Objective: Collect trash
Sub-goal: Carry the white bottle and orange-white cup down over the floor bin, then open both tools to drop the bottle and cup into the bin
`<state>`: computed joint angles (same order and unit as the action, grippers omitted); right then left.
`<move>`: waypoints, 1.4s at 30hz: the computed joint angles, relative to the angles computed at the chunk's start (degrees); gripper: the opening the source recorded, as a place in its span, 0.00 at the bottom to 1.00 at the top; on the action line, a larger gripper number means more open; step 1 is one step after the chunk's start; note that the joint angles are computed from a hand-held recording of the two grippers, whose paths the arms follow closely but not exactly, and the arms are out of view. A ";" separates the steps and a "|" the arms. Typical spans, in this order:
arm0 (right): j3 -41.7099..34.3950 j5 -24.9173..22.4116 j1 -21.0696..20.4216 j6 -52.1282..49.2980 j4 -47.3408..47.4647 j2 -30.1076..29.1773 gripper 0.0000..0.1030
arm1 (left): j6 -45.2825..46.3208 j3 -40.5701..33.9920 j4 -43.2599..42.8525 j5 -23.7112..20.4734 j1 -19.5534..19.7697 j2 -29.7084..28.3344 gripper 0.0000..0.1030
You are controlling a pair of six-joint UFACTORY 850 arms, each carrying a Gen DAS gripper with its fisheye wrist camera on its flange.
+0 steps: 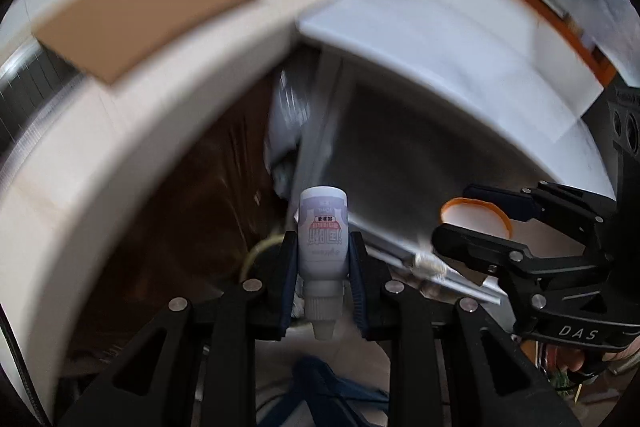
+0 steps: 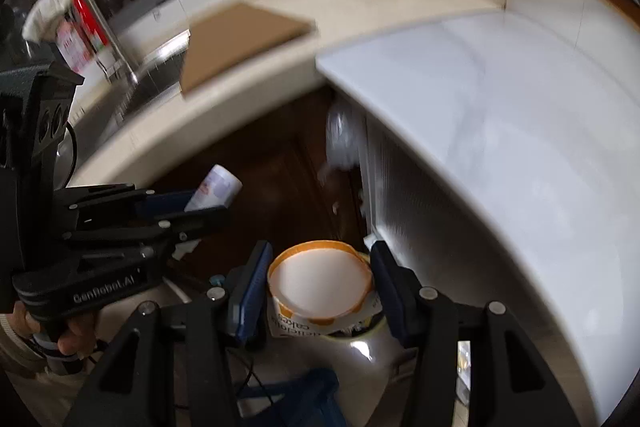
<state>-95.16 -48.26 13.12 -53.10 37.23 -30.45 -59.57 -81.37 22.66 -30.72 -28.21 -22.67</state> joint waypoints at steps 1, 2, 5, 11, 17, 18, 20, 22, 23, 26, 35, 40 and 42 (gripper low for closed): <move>0.51 0.07 0.04 0.12 -0.05 -0.30 0.50 | 0.11 0.88 -0.31 1.02 0.01 -0.11 0.22; 1.43 0.97 0.22 -0.19 -0.25 -0.62 0.50 | 0.35 1.65 -0.64 1.92 0.03 -0.33 0.22; 2.45 2.27 0.63 0.44 -1.10 -2.03 0.50 | 2.46 4.24 -3.78 5.48 0.22 -1.56 0.22; 1.93 3.11 0.97 3.88 -0.89 -6.83 0.50 | 6.77 8.75 -7.66 11.75 0.95 -3.28 0.22; -0.58 3.07 2.48 11.30 -5.42 -12.20 0.50 | 21.64 8.96 -22.44 14.36 3.71 -7.17 0.22; -0.45 3.46 2.70 11.51 -5.98 -12.37 0.50 | 25.92 9.27 -27.63 15.11 4.34 -7.62 0.22; -0.59 4.08 3.38 12.03 -7.45 -13.08 0.50 | 30.98 8.99 -33.47 15.52 5.20 -8.37 0.22; -1.13 3.94 3.59 12.92 -8.04 -13.88 0.50 | 33.58 8.84 -35.80 15.91 5.51 -8.86 0.22; -1.65 3.65 3.63 13.73 -8.30 -14.44 0.50 | 34.34 8.61 -36.20 15.86 5.65 -9.15 0.22; -3.46 2.54 3.53 15.78 -8.86 -15.98 0.50 | 36.42 8.35 -37.80 15.79 6.02 -9.83 0.22; -9.78 -1.44 3.23 20.20 -10.35 -20.48 0.51 | 40.34 6.82 -41.13 15.07 6.95 -11.64 0.28; -10.61 -2.24 3.08 20.03 -10.34 -21.10 0.56 | 37.88 6.54 -38.91 13.78 7.05 -12.03 0.45; -10.12 -1.88 3.00 19.63 -9.97 -20.81 0.57 | 35.55 6.55 -36.31 13.48 6.83 -11.94 0.48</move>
<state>-105.29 -50.15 16.13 -33.47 27.26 -51.26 -24.02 -74.82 -13.65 -17.24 -21.38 -34.61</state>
